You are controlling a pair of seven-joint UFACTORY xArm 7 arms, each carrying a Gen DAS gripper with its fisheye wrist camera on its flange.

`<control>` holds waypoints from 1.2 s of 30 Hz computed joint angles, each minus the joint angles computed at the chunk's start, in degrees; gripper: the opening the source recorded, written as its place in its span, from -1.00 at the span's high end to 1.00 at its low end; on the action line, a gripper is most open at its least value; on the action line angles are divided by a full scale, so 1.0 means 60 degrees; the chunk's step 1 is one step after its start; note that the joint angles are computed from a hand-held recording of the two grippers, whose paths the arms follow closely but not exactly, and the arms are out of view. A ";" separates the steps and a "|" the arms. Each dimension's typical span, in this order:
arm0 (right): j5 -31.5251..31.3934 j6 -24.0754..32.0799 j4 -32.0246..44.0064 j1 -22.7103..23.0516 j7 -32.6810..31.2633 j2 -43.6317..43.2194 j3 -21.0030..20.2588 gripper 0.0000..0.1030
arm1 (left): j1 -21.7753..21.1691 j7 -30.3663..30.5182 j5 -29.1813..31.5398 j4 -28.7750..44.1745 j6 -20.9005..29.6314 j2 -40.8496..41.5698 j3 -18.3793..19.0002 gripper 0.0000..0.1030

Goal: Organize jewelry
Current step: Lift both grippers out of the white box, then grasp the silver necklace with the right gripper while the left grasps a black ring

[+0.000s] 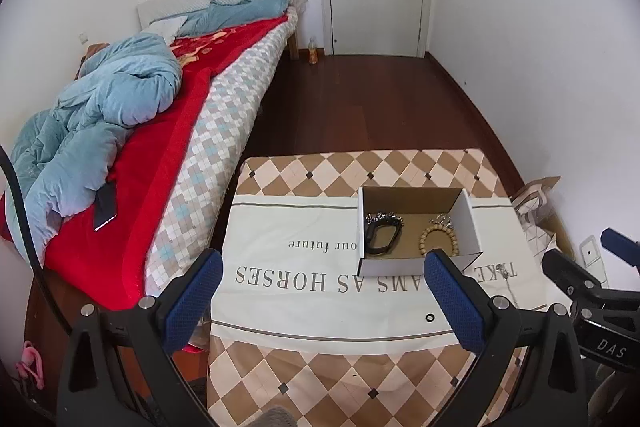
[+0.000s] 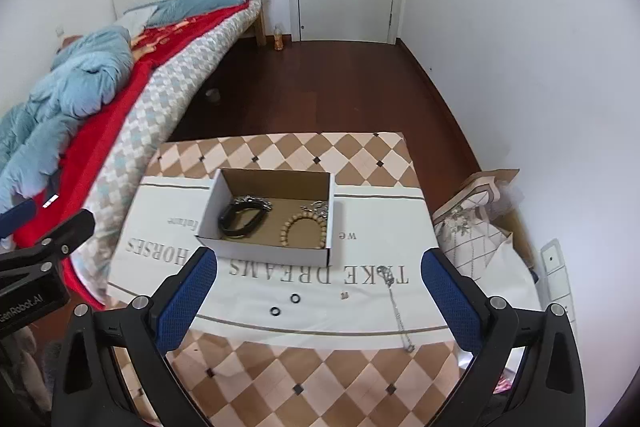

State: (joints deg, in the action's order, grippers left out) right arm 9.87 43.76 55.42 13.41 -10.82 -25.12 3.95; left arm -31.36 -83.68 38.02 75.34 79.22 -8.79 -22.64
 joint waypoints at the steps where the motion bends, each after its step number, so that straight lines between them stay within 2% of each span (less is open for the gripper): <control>1: 0.0182 0.0037 -0.0097 0.0062 -0.0080 -0.0162 -0.0117 -1.00 | -0.0025 -0.0119 0.0028 0.0069 0.0125 0.0032 -0.0063 -0.99; 5: 0.0928 0.0088 -0.0423 0.0193 -0.0543 -0.0442 -0.0607 -1.00 | -0.0248 -0.0511 0.0356 0.0362 0.0976 0.0516 -0.0276 -0.99; 7: 0.0794 0.0115 -0.0691 -0.0141 -0.0390 -0.0478 -0.0641 -1.00 | -0.0449 -0.0683 0.0383 0.0402 0.1244 0.0811 -0.0201 -0.99; 9: 0.0483 0.0042 -0.0977 -0.0548 -0.0141 -0.0423 -0.0625 -1.00 | -0.0620 -0.0818 0.0208 0.0285 0.1136 0.1050 -0.0009 -1.00; 11: 0.0305 -0.0033 -0.1240 -0.0847 -0.0017 -0.0319 -0.0724 -0.98 | -0.0698 -0.0888 -0.0128 -0.0026 0.0566 0.1147 0.0239 -0.99; 12: 0.0260 -0.0076 -0.1399 -0.1009 -0.0028 -0.0203 -0.0861 -0.84 | -0.0731 -0.0945 -0.0233 -0.0097 0.0376 0.1267 0.0313 -1.00; 13: 0.0181 -0.0116 -0.1516 -0.1163 -0.0017 -0.0085 -0.0929 -0.50 | -0.0789 -0.0991 -0.0240 -0.0051 0.0405 0.1488 0.0354 -1.00; 15: -0.0133 -0.0220 -0.1710 -0.1543 0.0055 0.0312 -0.1004 -0.23 | -0.0937 -0.0877 -0.0290 0.0116 0.0421 0.1984 0.0489 -1.00; 22: -0.0326 -0.0563 -0.1997 -0.2029 -0.0292 0.1751 -0.1074 -0.23 | -0.1234 -0.0251 -0.0846 0.0374 -0.0624 0.3119 0.1130 -1.00; 25: -0.0358 -0.0850 -0.2234 -0.2091 -0.0317 0.2085 -0.0963 -0.23 | -0.1250 0.0006 -0.1218 0.0301 -0.1313 0.3393 0.1338 -0.99; 30: -0.0320 -0.1414 -0.2509 -0.2041 -0.0448 0.2491 -0.0848 -0.17 | -0.1284 0.0235 -0.1614 0.0104 -0.1932 0.3589 0.1545 -0.98; 31: -0.0214 -0.1440 -0.2493 -0.2003 -0.0530 0.2592 -0.0848 -0.03 | -0.1281 0.0261 -0.1682 0.0054 -0.2037 0.3603 0.1568 -0.98; 32: -0.0323 -0.1665 -0.2611 -0.2004 -0.0493 0.2554 -0.0785 -0.01 | -0.1277 0.0282 -0.1722 -0.0010 -0.2166 0.3598 0.1589 -0.98; 33: -0.0507 -0.1875 -0.2746 -0.1992 -0.0482 0.2477 -0.0709 0.16 | -0.1269 0.0295 -0.1776 -0.0073 -0.2310 0.3593 0.1602 -0.98; 35: -0.0481 -0.2059 -0.2840 -0.1922 -0.0551 0.2427 -0.0701 0.36 | -0.1203 0.0364 -0.1907 -0.0286 -0.2835 0.3549 0.1623 -0.98; 36: -0.0626 -0.2160 -0.2894 -0.1930 -0.0495 0.2398 -0.0658 0.63 | -0.1158 0.0446 -0.2008 -0.0355 -0.3100 0.3563 0.1627 -0.98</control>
